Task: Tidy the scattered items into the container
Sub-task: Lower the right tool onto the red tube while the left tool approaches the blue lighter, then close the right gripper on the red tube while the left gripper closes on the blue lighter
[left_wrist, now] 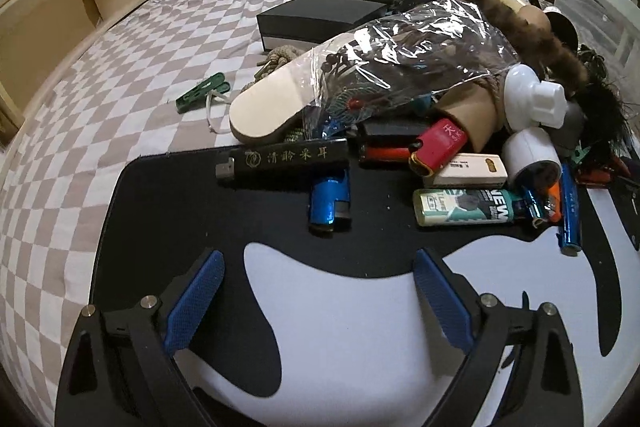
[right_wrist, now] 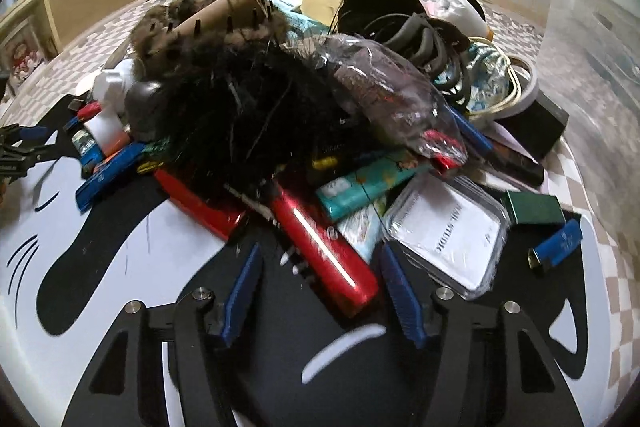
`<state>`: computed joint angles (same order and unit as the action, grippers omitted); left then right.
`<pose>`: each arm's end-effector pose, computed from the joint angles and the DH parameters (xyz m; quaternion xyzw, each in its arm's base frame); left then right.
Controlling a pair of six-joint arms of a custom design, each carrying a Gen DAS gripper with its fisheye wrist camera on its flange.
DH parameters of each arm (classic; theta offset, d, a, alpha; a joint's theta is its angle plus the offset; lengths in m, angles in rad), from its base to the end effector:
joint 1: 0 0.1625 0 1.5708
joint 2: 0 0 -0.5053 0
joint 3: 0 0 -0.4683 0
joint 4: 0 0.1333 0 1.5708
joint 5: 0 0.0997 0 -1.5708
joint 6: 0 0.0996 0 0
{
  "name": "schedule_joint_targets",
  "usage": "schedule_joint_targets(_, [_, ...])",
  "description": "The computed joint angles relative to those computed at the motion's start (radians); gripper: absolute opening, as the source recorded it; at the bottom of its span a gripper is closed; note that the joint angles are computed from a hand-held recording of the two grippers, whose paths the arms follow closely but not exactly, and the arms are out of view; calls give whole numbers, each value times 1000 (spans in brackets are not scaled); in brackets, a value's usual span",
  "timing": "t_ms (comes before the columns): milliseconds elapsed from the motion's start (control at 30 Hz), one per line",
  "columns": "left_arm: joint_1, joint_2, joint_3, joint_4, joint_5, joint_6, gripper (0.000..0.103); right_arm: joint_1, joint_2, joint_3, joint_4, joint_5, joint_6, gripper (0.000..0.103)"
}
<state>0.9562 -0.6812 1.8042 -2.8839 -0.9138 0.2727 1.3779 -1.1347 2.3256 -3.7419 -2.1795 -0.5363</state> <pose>-0.2497 -0.6905 0.0000 0.3768 0.8642 -0.1432 0.3012 -0.0229 -0.5157 0.2229 0.0048 -0.8535 0.3253 0.4071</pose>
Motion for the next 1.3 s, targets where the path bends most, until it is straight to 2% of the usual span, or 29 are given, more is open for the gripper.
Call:
schedule_joint_targets(133, [3,14,-16,-9,0,10,96,5,10,-2,-4,8,-18,50])
schedule_joint_targets(367, [7,32,-39,-10,2,8,96,9,6,20,-14,16,-13,36])
schedule_joint_targets(533, [10,42,-59,-2,4,-7,96,16,3,30,-1,15,-10,33])
schedule_joint_targets(633, [12,53,-75,2,5,-10,96,23,-1,41,12,19,-9,27])
schedule_joint_targets(800, [10,65,-84,-13,11,0,95,15,-28,63,71,70,4,24])
schedule_joint_targets(900, [6,69,-80,-31,12,18,86,9,-50,74,113,99,-5,24])
schedule_joint_targets(1067, [4,65,-72,-40,-12,48,69,5,-66,90,142,124,26,24])
schedule_joint_targets(1133, [3,63,-69,-41,-23,54,54,9,-66,97,144,122,33,24])
schedule_joint_targets(1200, [2,61,-66,-43,-30,59,44,11,-70,104,153,127,52,24])
schedule_joint_targets(1300, [2,58,-61,-45,-37,61,34,8,-66,114,138,136,57,24])
